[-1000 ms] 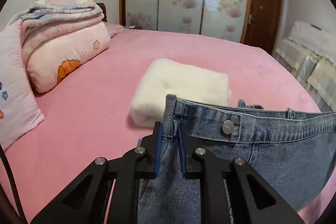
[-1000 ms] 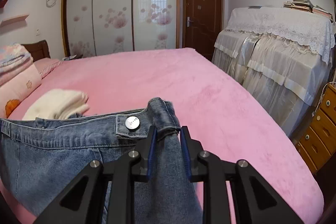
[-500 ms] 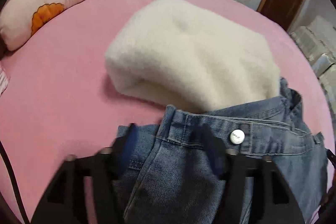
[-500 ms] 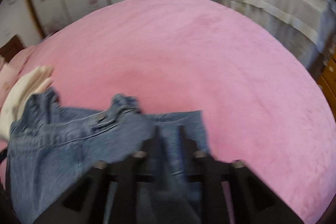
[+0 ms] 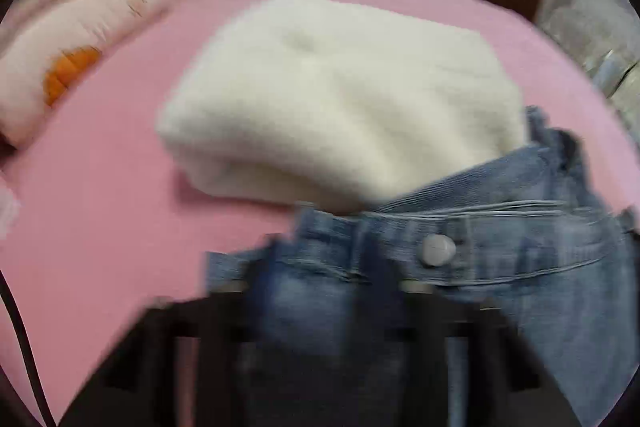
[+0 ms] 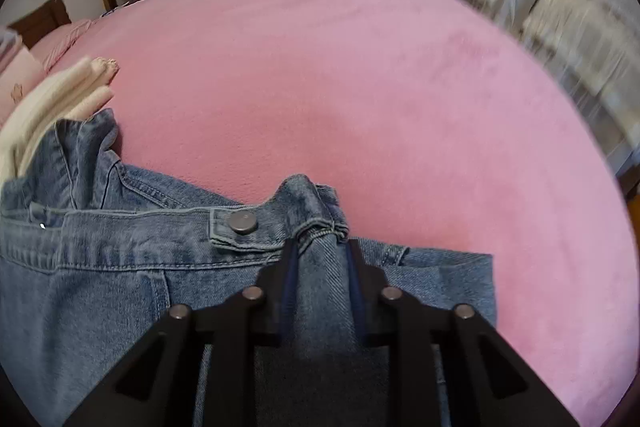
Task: Fold large clothes
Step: 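Fold the held edge over again toward the collar with both grippers, release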
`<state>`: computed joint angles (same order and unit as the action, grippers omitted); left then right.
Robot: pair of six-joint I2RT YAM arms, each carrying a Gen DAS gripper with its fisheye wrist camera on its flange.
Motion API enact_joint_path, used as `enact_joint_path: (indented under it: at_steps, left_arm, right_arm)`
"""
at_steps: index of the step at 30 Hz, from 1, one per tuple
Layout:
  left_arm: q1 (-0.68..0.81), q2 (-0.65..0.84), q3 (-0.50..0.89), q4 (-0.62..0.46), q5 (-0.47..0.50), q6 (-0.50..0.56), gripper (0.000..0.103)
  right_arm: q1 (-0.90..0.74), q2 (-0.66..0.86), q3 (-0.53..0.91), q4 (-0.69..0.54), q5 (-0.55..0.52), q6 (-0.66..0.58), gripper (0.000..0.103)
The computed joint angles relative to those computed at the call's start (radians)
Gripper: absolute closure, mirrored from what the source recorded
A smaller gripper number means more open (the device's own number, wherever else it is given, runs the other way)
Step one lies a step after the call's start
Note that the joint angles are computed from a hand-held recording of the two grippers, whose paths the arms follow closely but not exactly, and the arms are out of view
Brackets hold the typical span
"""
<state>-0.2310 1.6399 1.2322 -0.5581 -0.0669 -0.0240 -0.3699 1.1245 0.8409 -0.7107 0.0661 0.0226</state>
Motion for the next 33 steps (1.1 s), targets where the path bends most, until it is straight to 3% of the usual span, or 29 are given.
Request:
enact_joint_path:
  at_steps: [2, 3, 7, 10, 14, 16, 19, 20, 21, 22, 23, 27, 29, 33]
  left_arm:
    - [0.010, -0.034, -0.018, 0.025, 0.006, -0.006, 0.094]
    - [0.010, -0.064, -0.039, 0.047, -0.005, -0.009, 0.103]
    - [-0.027, -0.154, -0.060, 0.128, -0.052, -0.022, 0.103]
    - [-0.056, -0.156, -0.021, 0.144, -0.053, -0.032, 0.103]
    - [-0.062, -0.143, -0.002, 0.139, -0.057, -0.024, 0.103]
    - [-0.032, -0.091, 0.050, 0.076, 0.009, -0.026, 0.102]
    - [0.063, -0.014, 0.123, -0.042, 0.160, -0.021, 0.087]
    - [0.089, -0.005, 0.121, -0.045, 0.187, -0.017, 0.078]
    - [0.120, 0.006, 0.126, -0.057, 0.223, -0.010, 0.071]
    - [0.151, 0.026, 0.146, -0.087, 0.271, 0.004, 0.053]
    - [0.180, 0.047, 0.163, -0.116, 0.315, 0.018, 0.043]
    - [0.241, 0.141, 0.213, -0.219, 0.424, 0.082, 0.043]
    - [0.239, 0.176, 0.215, -0.241, 0.441, 0.106, 0.043]
    - [0.213, 0.170, 0.156, -0.160, 0.404, 0.111, 0.043]
  right_arm:
    - [0.022, -0.085, -0.027, 0.003, 0.043, 0.005, 0.101]
    - [0.016, -0.140, -0.036, 0.000, 0.040, 0.015, 0.101]
    - [-0.093, -0.298, -0.036, -0.014, -0.058, 0.021, 0.101]
    - [-0.064, -0.356, -0.041, 0.002, -0.013, 0.009, 0.101]
    - [-0.024, -0.299, -0.068, 0.070, 0.084, 0.045, 0.101]
    - [0.005, -0.191, -0.092, 0.083, 0.140, 0.074, 0.100]
    - [-0.014, -0.080, -0.097, 0.065, 0.112, 0.096, 0.094]
    - [-0.033, -0.093, -0.094, 0.056, 0.086, 0.089, 0.086]
    - [-0.066, -0.097, -0.075, 0.027, 0.042, 0.079, 0.072]
    - [-0.101, -0.098, -0.060, 0.003, -0.011, 0.062, 0.064]
    - [-0.146, -0.105, -0.050, -0.017, -0.075, 0.040, 0.051]
    - [-0.286, -0.108, -0.033, -0.069, -0.257, -0.043, 0.049]
    - [-0.300, -0.100, -0.033, -0.070, -0.277, -0.052, 0.049]
    - [-0.328, -0.087, -0.050, -0.062, -0.319, -0.072, 0.049]
